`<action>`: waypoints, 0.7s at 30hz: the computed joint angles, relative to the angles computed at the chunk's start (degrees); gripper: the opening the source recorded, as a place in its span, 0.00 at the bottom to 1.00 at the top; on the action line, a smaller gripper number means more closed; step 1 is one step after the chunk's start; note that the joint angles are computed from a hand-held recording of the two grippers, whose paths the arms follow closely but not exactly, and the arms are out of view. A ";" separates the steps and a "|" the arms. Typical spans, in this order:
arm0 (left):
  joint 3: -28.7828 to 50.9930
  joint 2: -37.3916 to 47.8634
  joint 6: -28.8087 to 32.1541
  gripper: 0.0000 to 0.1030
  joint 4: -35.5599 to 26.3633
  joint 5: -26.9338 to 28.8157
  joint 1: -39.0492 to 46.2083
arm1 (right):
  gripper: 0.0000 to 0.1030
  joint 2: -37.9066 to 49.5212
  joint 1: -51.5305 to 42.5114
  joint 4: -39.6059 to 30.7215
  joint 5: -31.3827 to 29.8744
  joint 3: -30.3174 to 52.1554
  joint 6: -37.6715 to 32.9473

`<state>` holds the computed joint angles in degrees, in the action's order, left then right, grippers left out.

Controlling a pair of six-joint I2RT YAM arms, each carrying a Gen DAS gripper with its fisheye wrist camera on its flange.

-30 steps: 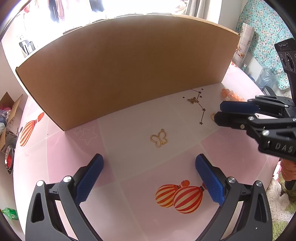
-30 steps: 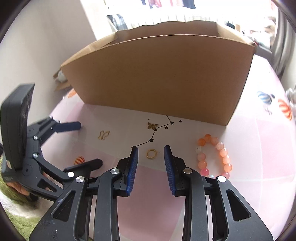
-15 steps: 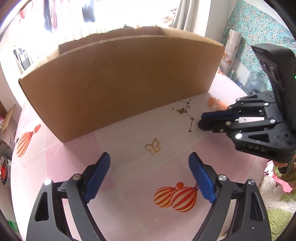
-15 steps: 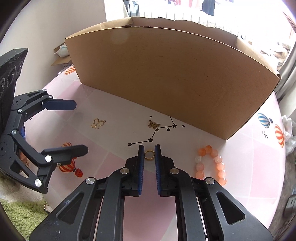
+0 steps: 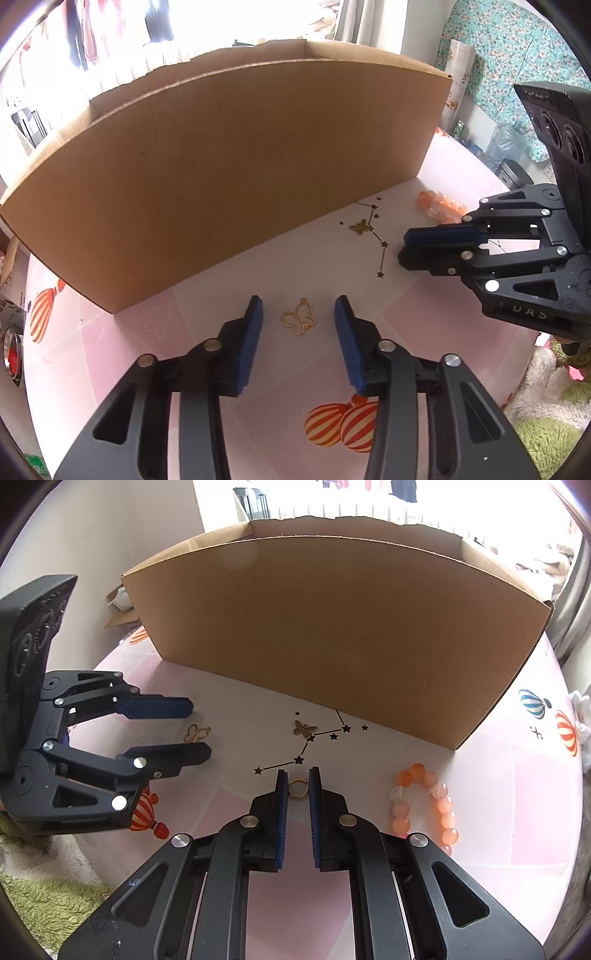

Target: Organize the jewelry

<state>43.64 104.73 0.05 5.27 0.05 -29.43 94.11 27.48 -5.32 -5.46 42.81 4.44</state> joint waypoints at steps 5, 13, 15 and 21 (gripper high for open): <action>1.09 0.04 0.15 0.25 -2.22 -0.98 -0.31 | 0.09 -1.19 -0.72 0.04 -1.14 -0.82 0.42; 3.41 1.27 0.08 0.15 -4.24 -2.72 -1.85 | 0.08 -1.37 -2.01 0.86 -2.40 -1.53 0.71; 3.49 1.57 -0.06 0.15 -3.97 -2.67 -1.77 | 0.08 -1.06 -2.42 1.23 -2.66 -1.64 0.44; 0.57 -1.34 0.55 0.15 -2.83 -2.46 -0.99 | 0.08 -0.88 -2.74 1.18 -2.70 -1.52 -0.05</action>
<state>44.21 103.39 0.60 2.44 -2.41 -30.42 93.23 24.74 -4.14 -8.15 41.29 4.39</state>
